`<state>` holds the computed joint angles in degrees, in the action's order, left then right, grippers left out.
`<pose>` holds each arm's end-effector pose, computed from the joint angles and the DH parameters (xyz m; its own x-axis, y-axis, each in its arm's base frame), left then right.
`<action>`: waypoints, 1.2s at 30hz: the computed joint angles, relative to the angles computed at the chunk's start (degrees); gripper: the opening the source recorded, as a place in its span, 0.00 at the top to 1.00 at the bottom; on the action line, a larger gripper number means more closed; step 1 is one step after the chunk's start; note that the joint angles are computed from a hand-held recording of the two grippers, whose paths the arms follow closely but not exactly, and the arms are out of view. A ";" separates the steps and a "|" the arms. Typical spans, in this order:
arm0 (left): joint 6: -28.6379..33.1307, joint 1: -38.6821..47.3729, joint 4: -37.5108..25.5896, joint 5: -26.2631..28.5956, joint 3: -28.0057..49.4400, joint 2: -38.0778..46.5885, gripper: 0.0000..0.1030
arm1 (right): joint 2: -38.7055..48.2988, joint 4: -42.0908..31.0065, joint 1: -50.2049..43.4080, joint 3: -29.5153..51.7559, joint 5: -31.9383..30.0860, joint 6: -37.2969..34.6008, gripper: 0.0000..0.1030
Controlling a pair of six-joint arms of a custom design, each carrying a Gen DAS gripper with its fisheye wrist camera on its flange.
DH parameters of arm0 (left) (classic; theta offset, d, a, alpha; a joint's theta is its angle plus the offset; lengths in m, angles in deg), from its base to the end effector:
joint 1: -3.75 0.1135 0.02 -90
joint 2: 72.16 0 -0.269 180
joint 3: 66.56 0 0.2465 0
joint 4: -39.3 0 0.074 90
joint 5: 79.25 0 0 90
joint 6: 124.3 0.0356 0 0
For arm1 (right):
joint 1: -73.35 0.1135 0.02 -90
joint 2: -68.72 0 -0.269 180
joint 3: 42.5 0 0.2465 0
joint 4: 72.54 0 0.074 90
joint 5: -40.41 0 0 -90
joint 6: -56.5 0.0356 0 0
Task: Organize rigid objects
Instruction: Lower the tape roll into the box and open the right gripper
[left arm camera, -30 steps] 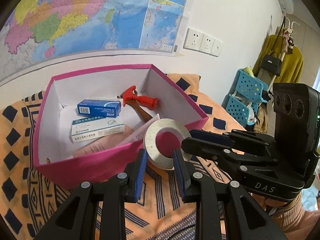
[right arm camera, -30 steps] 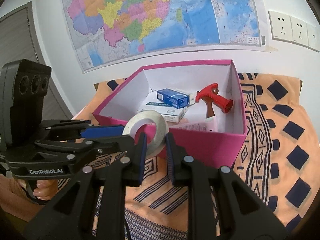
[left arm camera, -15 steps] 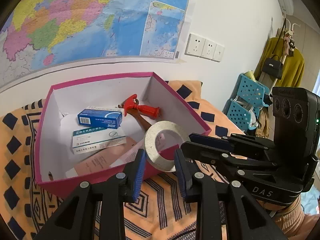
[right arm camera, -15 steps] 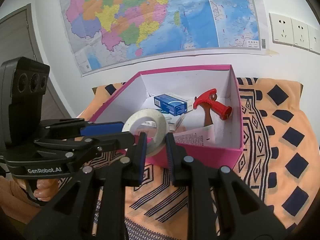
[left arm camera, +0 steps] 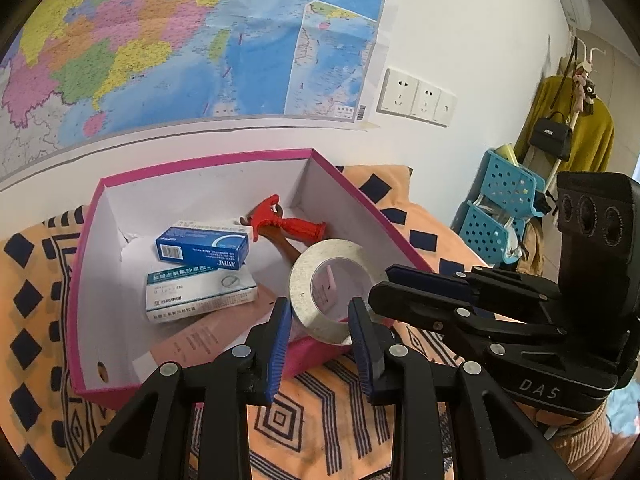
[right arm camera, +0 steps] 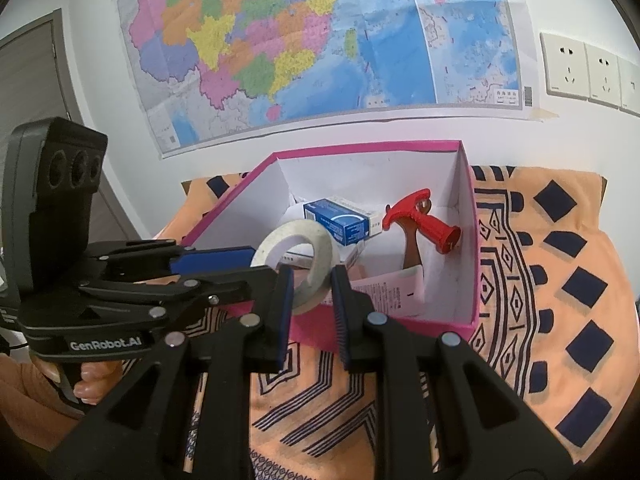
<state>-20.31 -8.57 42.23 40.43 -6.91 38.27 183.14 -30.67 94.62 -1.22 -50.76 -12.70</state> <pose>0.3286 -0.0898 0.0968 -0.5795 0.3416 -0.7399 0.6700 0.7166 -0.1940 0.2759 0.1082 0.0656 -0.5868 0.1526 -0.7953 -0.1825 0.9319 0.3134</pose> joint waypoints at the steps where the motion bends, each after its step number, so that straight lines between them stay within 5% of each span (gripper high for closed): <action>1: -0.16 -0.01 -0.08 -0.02 0.25 0.09 0.72 | -0.03 -0.13 -0.07 0.17 -0.02 -0.03 0.78; 36: -1.24 -1.59 -3.53 -3.13 8.83 6.20 0.72 | 3.61 -5.00 -4.61 7.31 -3.89 -0.73 0.78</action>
